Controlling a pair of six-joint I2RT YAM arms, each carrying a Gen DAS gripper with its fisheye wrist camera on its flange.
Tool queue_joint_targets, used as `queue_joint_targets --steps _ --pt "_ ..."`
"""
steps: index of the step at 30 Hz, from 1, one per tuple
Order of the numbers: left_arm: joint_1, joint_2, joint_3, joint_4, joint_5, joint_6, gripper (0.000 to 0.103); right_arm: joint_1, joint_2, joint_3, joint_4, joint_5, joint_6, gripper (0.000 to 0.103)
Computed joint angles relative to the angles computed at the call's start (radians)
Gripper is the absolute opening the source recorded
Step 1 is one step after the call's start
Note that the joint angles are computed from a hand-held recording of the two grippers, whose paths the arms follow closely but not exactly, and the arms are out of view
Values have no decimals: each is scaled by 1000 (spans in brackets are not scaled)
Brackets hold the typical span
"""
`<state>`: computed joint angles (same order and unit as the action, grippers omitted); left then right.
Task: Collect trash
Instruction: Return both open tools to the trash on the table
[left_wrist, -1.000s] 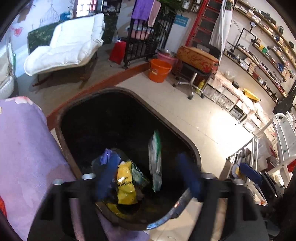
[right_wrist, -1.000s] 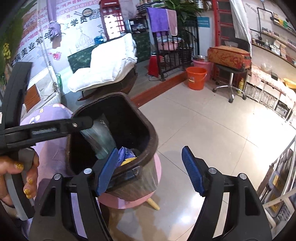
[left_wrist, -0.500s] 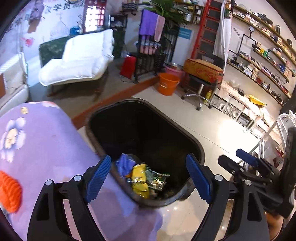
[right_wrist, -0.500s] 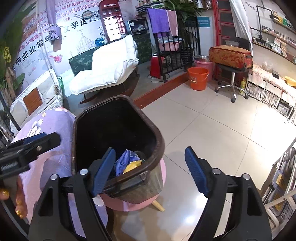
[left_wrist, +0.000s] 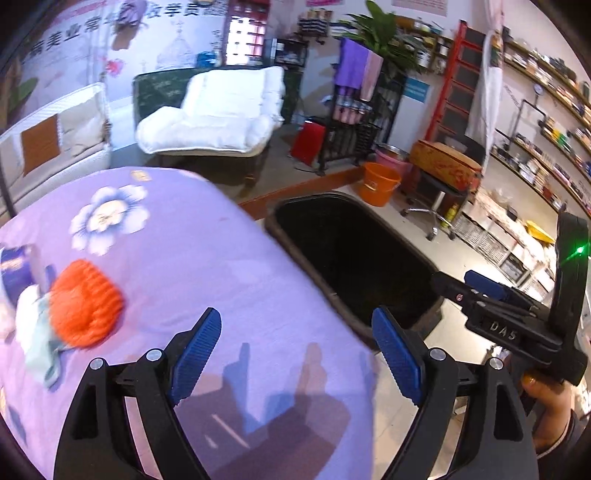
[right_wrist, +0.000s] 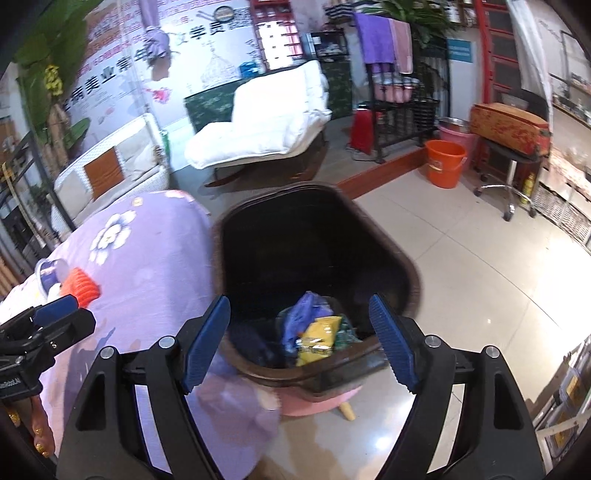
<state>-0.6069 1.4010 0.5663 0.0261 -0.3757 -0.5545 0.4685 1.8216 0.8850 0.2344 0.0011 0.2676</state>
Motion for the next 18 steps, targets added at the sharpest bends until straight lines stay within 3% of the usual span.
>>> queue_joint_targets --steps 9,18 --pt "46 -250 -173 -137 -59 -70 83 115 47 108 -78 -91 -36 79" --pt "171 -543 -297 -312 -64 -66 83 254 148 293 -180 -156 -51 79"
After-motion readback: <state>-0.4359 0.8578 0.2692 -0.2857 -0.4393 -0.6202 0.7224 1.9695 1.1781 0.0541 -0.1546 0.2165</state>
